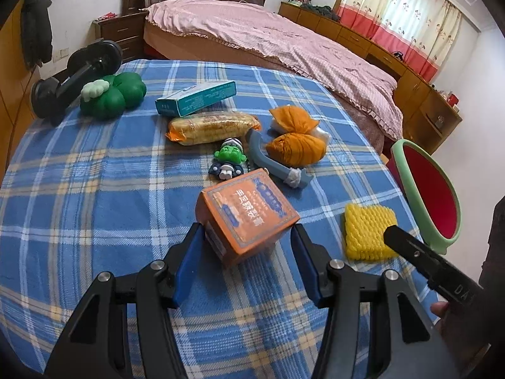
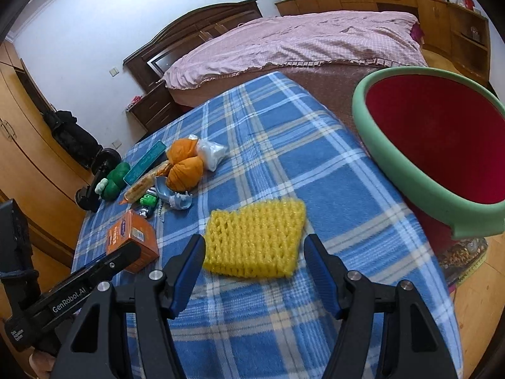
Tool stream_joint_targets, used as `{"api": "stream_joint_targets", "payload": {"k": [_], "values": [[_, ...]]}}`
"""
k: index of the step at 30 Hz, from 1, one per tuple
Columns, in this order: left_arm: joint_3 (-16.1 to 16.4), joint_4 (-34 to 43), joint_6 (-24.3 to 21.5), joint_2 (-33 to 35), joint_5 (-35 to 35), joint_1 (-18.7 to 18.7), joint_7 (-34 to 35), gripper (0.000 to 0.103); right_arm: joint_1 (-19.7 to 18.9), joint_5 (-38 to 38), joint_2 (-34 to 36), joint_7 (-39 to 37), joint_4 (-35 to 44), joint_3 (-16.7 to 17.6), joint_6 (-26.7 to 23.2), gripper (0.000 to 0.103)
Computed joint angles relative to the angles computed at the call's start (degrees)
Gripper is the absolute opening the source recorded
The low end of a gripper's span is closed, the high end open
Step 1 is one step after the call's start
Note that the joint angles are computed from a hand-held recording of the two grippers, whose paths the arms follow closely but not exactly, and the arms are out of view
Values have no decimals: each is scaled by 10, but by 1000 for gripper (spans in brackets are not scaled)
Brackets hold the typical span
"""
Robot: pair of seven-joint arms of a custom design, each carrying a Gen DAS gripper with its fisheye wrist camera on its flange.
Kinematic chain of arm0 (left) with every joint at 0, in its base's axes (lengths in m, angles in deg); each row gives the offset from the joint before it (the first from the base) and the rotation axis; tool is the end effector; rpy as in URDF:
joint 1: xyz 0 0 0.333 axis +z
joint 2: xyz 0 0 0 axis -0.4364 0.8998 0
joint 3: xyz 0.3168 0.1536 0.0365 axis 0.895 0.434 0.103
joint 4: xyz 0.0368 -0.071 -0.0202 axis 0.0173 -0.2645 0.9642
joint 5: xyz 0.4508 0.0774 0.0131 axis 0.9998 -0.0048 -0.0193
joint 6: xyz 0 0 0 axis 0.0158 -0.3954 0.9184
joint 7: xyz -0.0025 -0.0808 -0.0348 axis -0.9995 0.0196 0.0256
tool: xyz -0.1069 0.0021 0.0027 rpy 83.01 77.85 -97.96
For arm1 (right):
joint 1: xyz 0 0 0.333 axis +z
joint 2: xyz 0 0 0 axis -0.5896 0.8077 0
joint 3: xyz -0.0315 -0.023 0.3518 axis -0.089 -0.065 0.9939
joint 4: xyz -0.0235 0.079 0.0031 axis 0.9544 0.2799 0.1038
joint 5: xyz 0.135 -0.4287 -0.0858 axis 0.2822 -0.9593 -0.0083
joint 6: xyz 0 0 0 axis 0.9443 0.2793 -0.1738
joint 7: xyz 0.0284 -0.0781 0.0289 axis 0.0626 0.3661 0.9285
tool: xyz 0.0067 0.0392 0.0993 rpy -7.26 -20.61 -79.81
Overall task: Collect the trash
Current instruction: 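Grasp the orange box with the left tool while the right tool grasps the yellow foam net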
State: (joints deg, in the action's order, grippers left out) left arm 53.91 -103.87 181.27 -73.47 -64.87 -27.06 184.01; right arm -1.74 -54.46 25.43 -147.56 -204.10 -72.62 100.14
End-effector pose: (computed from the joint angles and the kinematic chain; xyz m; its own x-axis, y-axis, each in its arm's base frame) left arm 0.5773 -0.1624 0.3142 -0.1443 -0.9567 0.2529 -0.8108 -0.0322 -0.5844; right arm 0.5347 0.4130 0.3121 -0.1081 -0.9277 -0.3574 -0.7542 0.3107 -0.5785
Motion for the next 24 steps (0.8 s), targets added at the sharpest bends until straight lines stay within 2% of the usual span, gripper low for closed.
{"api": "stream_joint_targets", "payload": {"k": [3,5,8,10,14,16,19,24], "values": [[-3,3,4,4,-2,3,3,56,-2,9,7,-9,5,1,2,63],[-17,8,-9,6,-26,19,27,49,-4,24,13,-26,8,3,3,58],[-2,20,-49,13,-42,16,28,36,10,11,14,-30,12,-5,-22,52],[1,30,-71,18,-80,19,52,28,7,18,16,-37,15,-2,-27,44],[5,37,-69,18,-164,12,128,17,11,15,17,-37,16,-3,-40,31],[11,39,-73,15,-200,7,160,14,7,11,18,-31,16,-3,-28,23],[24,40,-72,6,-252,-5,209,12,14,-14,15,-5,17,-10,-29,13],[55,39,-66,-3,-273,-35,225,12,13,-100,-3,74,10,-8,-35,12]]}}
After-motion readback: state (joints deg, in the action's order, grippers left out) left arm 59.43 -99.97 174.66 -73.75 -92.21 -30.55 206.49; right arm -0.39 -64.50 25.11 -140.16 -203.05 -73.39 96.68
